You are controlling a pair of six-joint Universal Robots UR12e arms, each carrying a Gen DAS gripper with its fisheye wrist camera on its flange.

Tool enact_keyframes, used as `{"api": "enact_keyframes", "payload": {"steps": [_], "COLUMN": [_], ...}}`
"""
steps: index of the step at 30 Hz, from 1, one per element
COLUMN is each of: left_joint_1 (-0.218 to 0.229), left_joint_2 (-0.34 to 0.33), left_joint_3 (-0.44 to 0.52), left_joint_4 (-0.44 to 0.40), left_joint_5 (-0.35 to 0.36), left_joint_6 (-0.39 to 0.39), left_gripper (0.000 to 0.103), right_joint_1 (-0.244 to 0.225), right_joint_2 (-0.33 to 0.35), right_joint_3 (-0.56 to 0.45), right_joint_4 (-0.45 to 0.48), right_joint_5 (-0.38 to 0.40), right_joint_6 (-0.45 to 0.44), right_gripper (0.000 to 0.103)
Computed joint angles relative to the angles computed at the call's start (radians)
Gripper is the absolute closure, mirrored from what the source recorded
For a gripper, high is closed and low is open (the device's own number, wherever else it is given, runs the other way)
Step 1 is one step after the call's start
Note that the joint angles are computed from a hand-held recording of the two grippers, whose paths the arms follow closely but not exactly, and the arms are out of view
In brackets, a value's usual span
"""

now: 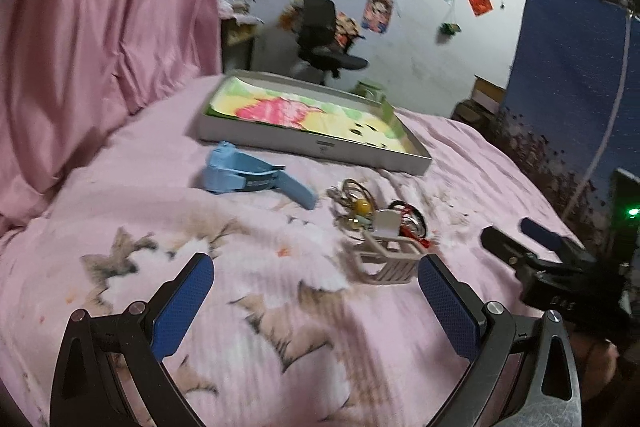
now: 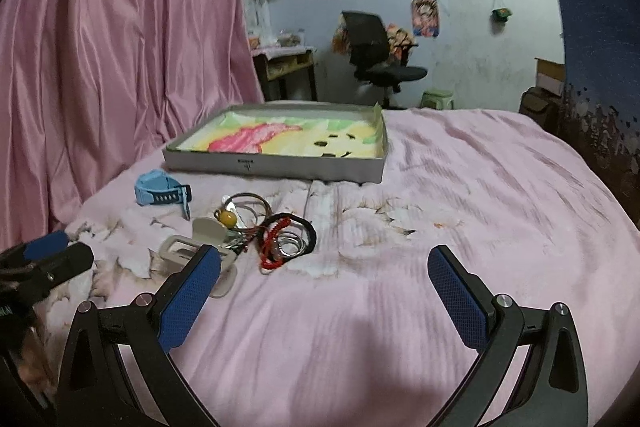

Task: Organize jewelry
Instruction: 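Grasp the white plastic caddy with the left tool while the right tool grasps the red bead bracelet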

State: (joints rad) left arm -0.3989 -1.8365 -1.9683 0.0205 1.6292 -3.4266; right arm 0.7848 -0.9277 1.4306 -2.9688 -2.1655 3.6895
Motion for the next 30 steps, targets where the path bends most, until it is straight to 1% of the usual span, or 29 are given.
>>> {"api": "enact_keyframes", "payload": {"steps": [1, 2, 5, 6, 7, 9, 10, 12, 13, 15, 17, 18, 20, 21, 25, 30], "left_joint_1": [0.008, 0.015, 0.038, 0.043, 0.05, 0.06, 0.066, 0.072, 0.075, 0.078, 0.08, 0.081, 0.082, 0.08, 0.079, 0.086], "left_joint_2": [-0.003, -0.004, -0.013, -0.017, -0.022, -0.029, -0.034, -0.044, -0.048, -0.053, -0.058, -0.06, -0.063, -0.065, -0.071, -0.076], "left_joint_3": [0.007, 0.014, 0.039, 0.046, 0.053, 0.062, 0.069, 0.082, 0.088, 0.097, 0.102, 0.106, 0.114, 0.119, 0.131, 0.137], "left_joint_4": [-0.016, -0.032, -0.098, -0.114, -0.128, -0.142, -0.149, -0.167, -0.177, -0.193, -0.204, -0.214, -0.236, -0.249, -0.27, -0.292], "left_joint_5": [-0.034, -0.065, -0.159, -0.186, -0.218, -0.265, -0.294, -0.335, -0.353, -0.378, -0.392, -0.4, -0.415, -0.411, -0.412, -0.436], "left_joint_6": [-0.001, -0.003, -0.002, -0.001, -0.002, -0.003, 0.0, 0.006, 0.009, 0.013, 0.015, 0.014, 0.014, 0.019, 0.02, -0.001], "left_gripper": [0.001, 0.004, 0.017, 0.022, 0.024, 0.033, 0.035, 0.047, 0.05, 0.058, 0.061, 0.065, 0.069, 0.07, 0.071, 0.086], "right_joint_1": [-0.008, -0.014, -0.037, -0.044, -0.053, -0.059, -0.064, -0.07, -0.072, -0.074, -0.076, -0.076, -0.077, -0.077, -0.074, -0.076], "right_joint_2": [-0.002, -0.004, -0.006, -0.006, -0.003, 0.002, 0.007, 0.011, 0.012, 0.018, 0.016, 0.018, 0.02, 0.023, 0.033, 0.04], "right_joint_3": [0.0, 0.003, 0.008, 0.009, 0.006, -0.002, -0.009, -0.015, -0.018, -0.025, -0.024, -0.027, -0.029, -0.034, -0.053, -0.066], "right_joint_4": [0.009, 0.011, 0.008, 0.002, 0.003, 0.015, 0.025, 0.038, 0.043, 0.051, 0.058, 0.059, 0.061, 0.065, 0.094, 0.12], "right_joint_5": [0.025, 0.047, 0.137, 0.166, 0.203, 0.233, 0.256, 0.288, 0.302, 0.325, 0.345, 0.352, 0.37, 0.379, 0.395, 0.403], "right_joint_6": [-0.004, -0.007, -0.008, -0.008, -0.016, -0.033, -0.046, -0.063, -0.076, -0.103, -0.116, -0.124, -0.14, -0.152, -0.192, -0.189], "right_gripper": [0.001, 0.001, 0.002, 0.008, 0.012, 0.036, 0.039, 0.048, 0.05, 0.058, 0.064, 0.067, 0.07, 0.071, 0.072, 0.082]}}
